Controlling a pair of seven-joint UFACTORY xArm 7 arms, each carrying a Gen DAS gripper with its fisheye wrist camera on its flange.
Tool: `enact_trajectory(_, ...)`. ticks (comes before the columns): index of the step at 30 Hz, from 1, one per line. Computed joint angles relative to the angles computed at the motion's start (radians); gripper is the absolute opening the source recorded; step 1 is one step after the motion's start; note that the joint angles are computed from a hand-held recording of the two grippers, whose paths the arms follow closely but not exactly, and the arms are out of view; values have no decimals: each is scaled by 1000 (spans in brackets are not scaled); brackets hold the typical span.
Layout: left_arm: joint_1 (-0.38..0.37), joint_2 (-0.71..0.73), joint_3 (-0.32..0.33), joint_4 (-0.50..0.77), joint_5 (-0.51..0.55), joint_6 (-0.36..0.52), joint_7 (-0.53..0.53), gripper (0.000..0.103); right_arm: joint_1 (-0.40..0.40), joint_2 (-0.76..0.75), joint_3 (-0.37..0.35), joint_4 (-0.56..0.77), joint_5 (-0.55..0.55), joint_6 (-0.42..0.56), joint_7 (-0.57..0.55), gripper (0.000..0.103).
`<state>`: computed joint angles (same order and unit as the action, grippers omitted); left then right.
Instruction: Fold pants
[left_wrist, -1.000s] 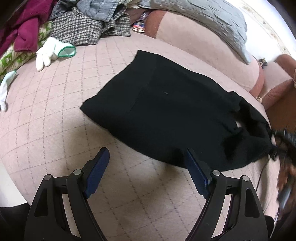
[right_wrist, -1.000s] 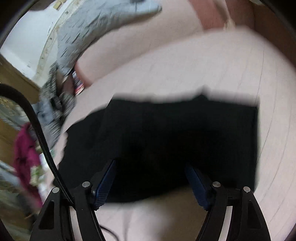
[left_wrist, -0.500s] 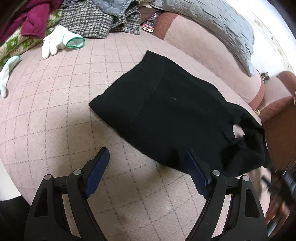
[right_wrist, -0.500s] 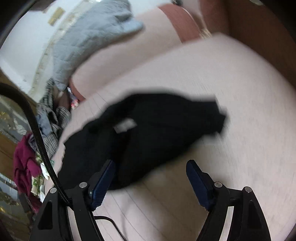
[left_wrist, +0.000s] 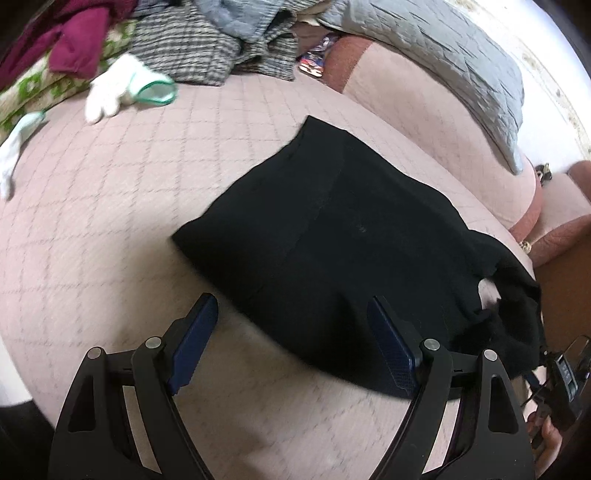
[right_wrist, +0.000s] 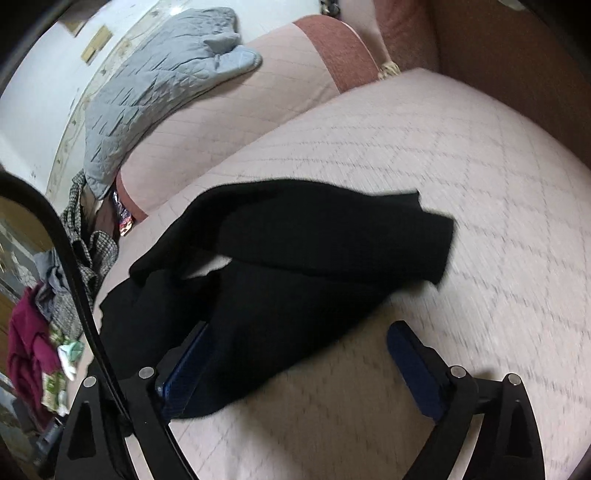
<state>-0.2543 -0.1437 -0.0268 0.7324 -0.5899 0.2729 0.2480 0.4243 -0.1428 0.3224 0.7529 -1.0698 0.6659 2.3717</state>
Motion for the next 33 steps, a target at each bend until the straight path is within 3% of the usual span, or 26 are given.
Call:
enact_trajectory(1,-2,15,-2,15,5,6,1,83,-2,-12,-5,-17,-3,-4,-13,94)
enact_trajectory(2,1,28,-9,30,20,10,-8,83,-9,-8,-7,-12,-12,-4,-23,81)
enact_trajectory(3,-1,34,-10,36,11,7,1,83,-11,-14,-7,-15,-16,8,-28,52)
enact_trajectory(4,12,40,-26,44,-38,5,42,73,-18,-24,-6,-23,-17,9,-33,32)
enact_trajectory(5,-16,47,0,51,-82,2,77,61,-11,-36,-34,-41,-38,-32,-13,9)
enact_trajectory(6,-26,56,13,61,-84,11,81,37,-45,-59,-29,-73,-71,-99,49,9)
enact_trajectory(7,4,64,-10,69,-45,28,55,25,-81,-89,-5,-104,-122,-140,139,9)
enact_trajectory(8,29,67,-30,73,-39,33,53,24,-75,-106,-11,-120,-153,-148,188,9)
enact_trajectory(10,14,51,-1,72,-130,61,129,17,-71,-182,25,-155,-147,-129,222,9)
enact_trajectory(16,6,-42,34,28,-306,101,339,15,36,-397,145,-161,169,124,-61,9)
enact_trajectory(21,21,-49,43,11,-278,121,304,15,90,-480,185,-193,423,289,-183,9)
enact_trajectory(26,30,-74,72,-7,-357,164,323,15,68,-482,178,-252,563,206,-211,9)
enact_trajectory(29,47,-72,70,-4,-344,175,301,16,55,-531,184,-294,633,166,-201,18)
enact_trajectory(31,57,-67,65,-2,-328,182,275,29,37,-558,208,-305,650,152,-191,23)
enact_trajectory(32,60,-65,66,0,-326,187,267,36,31,-563,223,-301,657,156,-191,31)
enact_trajectory(33,61,-63,65,2,-330,189,259,48,29,-571,228,-299,664,163,-202,45)
